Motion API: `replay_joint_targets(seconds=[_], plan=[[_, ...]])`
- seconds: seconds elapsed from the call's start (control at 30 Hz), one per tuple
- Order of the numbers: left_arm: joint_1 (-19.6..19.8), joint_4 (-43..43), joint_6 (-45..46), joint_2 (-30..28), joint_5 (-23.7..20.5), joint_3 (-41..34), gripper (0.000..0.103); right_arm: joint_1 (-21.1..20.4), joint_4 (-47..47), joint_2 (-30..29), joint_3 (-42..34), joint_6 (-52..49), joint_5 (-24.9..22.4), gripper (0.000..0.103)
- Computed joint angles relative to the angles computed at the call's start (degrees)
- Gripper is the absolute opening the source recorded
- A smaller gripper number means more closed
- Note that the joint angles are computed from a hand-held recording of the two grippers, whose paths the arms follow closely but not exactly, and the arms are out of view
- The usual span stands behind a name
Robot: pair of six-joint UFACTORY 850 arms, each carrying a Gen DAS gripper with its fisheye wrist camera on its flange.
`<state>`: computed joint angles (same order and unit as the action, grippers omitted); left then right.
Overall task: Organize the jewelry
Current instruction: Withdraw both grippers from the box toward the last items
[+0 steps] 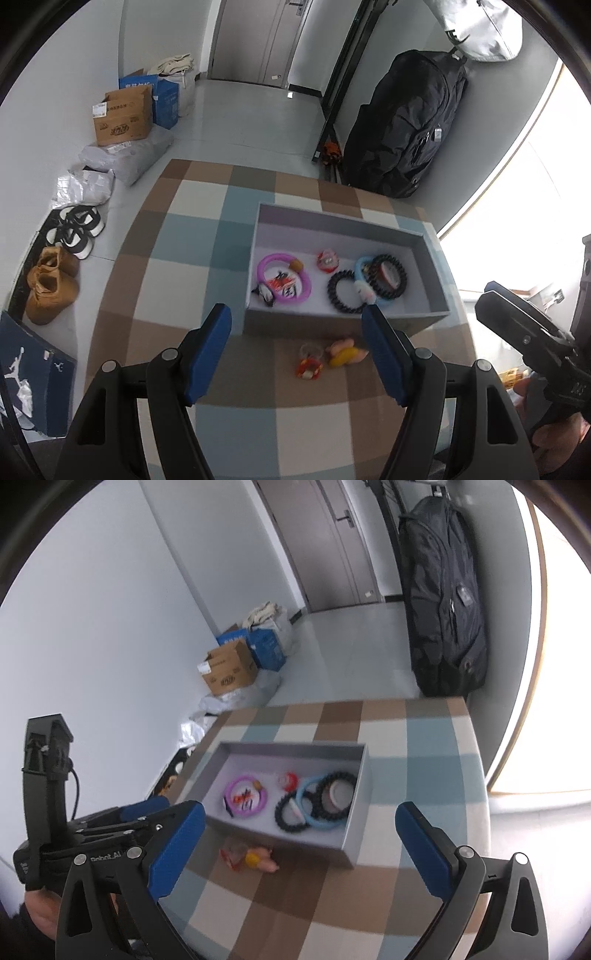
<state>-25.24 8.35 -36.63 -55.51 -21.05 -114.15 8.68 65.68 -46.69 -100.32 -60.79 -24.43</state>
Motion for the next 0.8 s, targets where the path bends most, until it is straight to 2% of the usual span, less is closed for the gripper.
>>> replay_joint_targets(seconds=[0.17, 0.23, 0.33, 0.47, 0.6, 0.7, 0.8], plan=[[-0.2, 1.5, -1.9, 1.0, 0.1, 2.3, 0.069, 0.7, -3.7, 0.1, 1.2, 2.8, -0.5, 0.103], [-0.1, 0.3, -2.3, 1.2, 0.2, 3.0, 0.069, 1.1, -6.6, -0.2, 1.1, 5.6, -0.5, 0.103], [0.1, -4.9, 1.8, 0.9, -0.3, 3.2, 0.069, 1.6, -11.4, -1.0, 0.5, 9.7, -1.3, 0.103], [0.1, -2.0, -0.2, 1.5, -0.5, 4.1, 0.069, 2.2, -15.2, -1.4, 0.3, 12.2, -1.2, 0.103], [1.2, -8.9, 4.3, 1.8, -1.1, 5.1, 0.069, 2.7, -17.7, -2.5, -0.9, 14.9, -2.4, 0.093], [1.6, -10.7, 5.1, 1.9, -1.6, 5.5, 0.069, 3.2, -20.2, -3.5, -2.1, 16.4, -3.4, 0.085], [1.8, -10.1, 4.3, 2.3, -1.3, 5.9, 0.069, 3.9, -21.9, -4.3, -3.1, 16.9, -4.2, 0.085]])
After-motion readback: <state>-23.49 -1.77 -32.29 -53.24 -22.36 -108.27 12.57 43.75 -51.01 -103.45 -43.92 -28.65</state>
